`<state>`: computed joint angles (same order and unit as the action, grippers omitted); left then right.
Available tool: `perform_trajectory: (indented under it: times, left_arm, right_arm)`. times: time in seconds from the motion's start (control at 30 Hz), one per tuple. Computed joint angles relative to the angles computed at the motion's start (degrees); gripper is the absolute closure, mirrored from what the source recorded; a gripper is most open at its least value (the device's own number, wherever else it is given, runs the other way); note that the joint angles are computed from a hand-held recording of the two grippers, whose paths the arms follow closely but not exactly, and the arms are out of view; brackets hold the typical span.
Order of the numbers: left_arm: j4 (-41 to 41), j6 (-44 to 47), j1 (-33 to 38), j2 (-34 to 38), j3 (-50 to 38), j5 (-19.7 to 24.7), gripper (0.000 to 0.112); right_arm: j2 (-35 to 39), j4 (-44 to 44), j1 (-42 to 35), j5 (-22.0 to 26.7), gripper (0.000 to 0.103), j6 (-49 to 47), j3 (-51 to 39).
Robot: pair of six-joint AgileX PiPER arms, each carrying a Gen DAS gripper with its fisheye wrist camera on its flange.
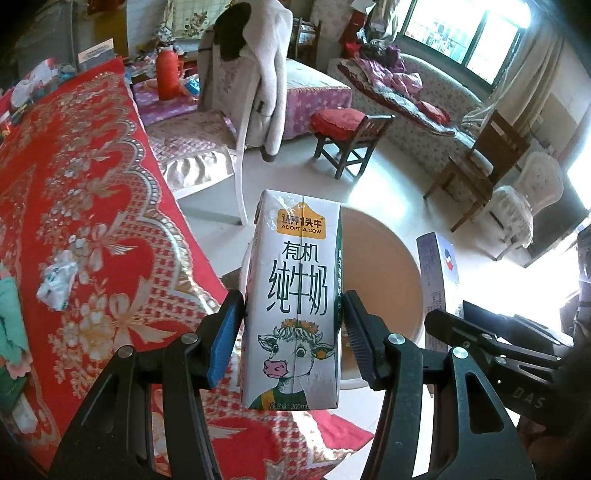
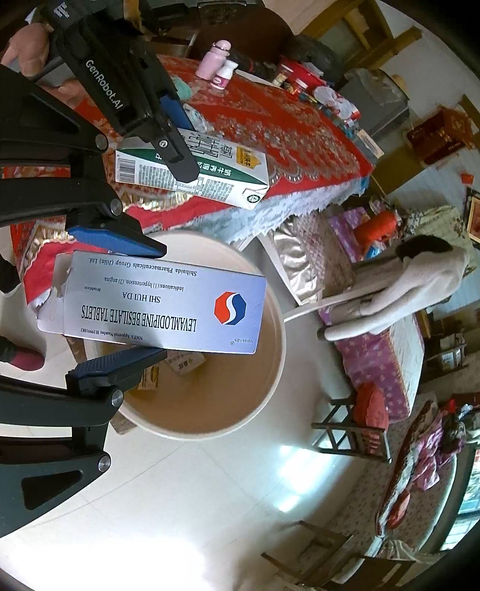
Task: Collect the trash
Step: 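Carry the tablet box and milk carton in both tools over the beige bucket, then open both tools to drop the box and carton into the bucket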
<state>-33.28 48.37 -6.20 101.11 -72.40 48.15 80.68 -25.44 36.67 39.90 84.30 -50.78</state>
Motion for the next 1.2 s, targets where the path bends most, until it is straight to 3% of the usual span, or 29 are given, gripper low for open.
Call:
perform_trajectory:
  times: [0.73,1.2]
  left_arm:
    - [2.09,-6.60,-2.45,2.95,-0.01,-2.71,0.059]
    - [-1.92,-5.89,-0.27,4.83,-1.68,0.92,0.058]
  right_arm:
    - [-0.33,4.11,-5.48,-3.94,0.056,-5.77,3.78]
    - [1.55,5.49,-6.98,-4.05,0.056,-8.34,2.86]
